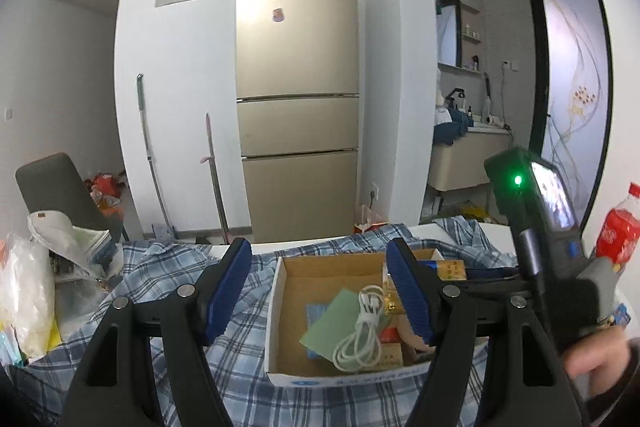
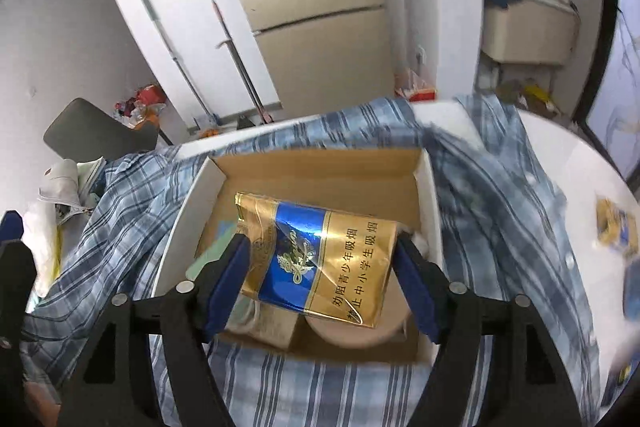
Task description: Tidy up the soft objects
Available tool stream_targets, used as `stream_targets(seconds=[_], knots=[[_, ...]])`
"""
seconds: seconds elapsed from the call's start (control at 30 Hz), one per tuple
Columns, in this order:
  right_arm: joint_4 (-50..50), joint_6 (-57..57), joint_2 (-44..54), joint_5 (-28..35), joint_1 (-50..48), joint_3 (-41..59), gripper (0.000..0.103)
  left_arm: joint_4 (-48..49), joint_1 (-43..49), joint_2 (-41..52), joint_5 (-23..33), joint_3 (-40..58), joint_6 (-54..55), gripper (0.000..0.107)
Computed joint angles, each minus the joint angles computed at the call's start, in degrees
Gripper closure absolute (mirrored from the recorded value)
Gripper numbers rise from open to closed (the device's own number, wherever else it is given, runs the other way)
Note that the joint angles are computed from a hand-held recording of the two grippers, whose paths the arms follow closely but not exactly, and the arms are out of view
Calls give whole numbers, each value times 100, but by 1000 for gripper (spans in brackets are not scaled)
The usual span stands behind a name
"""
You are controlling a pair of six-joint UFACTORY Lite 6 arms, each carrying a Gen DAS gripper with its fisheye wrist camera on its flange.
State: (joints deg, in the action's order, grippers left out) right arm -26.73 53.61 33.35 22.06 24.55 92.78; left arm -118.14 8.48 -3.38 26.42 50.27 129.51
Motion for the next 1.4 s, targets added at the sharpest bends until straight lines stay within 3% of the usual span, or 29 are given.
stream_targets(seconds=[0.1,0.17,0.3,0.5,0.6,0.73,0.83,0.93,1.1,1.17,1.23,1.4], knots=[[154,-412,216,-390,-64,111,14,250,172,198,118,171,-365,35],[-430,123,246,-373,-27,118,12,388,297,306,208,218,-515,35],[-457,211,-11,-487,-104,-125,12,254,417,349,316,173,-338,35],[-3176,2827,-1185,-605,13,-1377,12,-125,421,-271,443,-411,281,35],[-4688,4246,-2013,-402,235,-2149,11,115,632,-790,721,-770,84,35],[-6357,5766,-3380,250,803,-3311,3,708,1107,-1797,1202,-1315,-428,35],[-7111,6356,-4268,1104,1476,-4029,0,1170,1665,-2424,1818,-1682,-856,34],[-7189,6434,-4854,1958,2132,-4478,0,1497,2277,-3054,2449,-2088,-1067,21],[-7384,6827,-5526,3104,3035,-5226,0,1939,3399,-3844,3581,-2708,-1056,13],[-7470,6938,-5615,3533,3331,-5479,0,2058,3988,-3936,4281,-2941,-1005,4],[-7614,7221,-5732,3821,3547,-5804,0,2198,4410,-3936,4723,-3070,-906,4],[-7870,7992,-5819,4275,3852,-6485,0,2110,4961,-3728,5143,-3479,-182,4]])
